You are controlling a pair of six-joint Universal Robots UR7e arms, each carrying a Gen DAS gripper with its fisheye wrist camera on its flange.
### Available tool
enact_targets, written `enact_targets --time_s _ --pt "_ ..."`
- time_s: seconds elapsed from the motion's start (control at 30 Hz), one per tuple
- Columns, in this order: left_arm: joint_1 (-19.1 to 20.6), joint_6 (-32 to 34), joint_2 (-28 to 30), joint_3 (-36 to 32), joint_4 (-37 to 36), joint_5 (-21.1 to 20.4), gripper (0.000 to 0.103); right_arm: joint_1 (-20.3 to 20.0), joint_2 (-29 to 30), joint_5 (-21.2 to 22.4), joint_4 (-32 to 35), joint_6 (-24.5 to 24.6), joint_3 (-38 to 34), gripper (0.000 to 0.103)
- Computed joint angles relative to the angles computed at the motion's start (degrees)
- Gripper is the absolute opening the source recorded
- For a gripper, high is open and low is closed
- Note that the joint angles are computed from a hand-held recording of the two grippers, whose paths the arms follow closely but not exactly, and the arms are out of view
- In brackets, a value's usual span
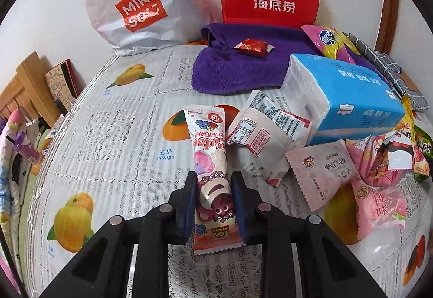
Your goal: Organize snacks
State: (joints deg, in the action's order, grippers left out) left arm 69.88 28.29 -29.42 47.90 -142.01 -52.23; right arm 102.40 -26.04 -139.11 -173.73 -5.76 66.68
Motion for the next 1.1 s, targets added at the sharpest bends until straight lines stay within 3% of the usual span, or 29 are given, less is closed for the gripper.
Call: enact_targets --time_s 0.1,0.4,1.1 --pt "0.1 -0.6 0.0 -0.2 0.4 -0.5 0.025 -0.7 -1.4 2.8 -0.2 1.9 1.8 0.046" --pt "0.4 -1.9 -0.2 -0.4 1.5 -1.8 0.025 -0.8 -1.5 3.4 -0.7 2.3 2.1 0.046" --pt "0.5 -3.2 -0.4 -0.6 2.4 -2.7 0.025 0.2 1.0 -1.9 2.8 -0.6 -1.6 0.053"
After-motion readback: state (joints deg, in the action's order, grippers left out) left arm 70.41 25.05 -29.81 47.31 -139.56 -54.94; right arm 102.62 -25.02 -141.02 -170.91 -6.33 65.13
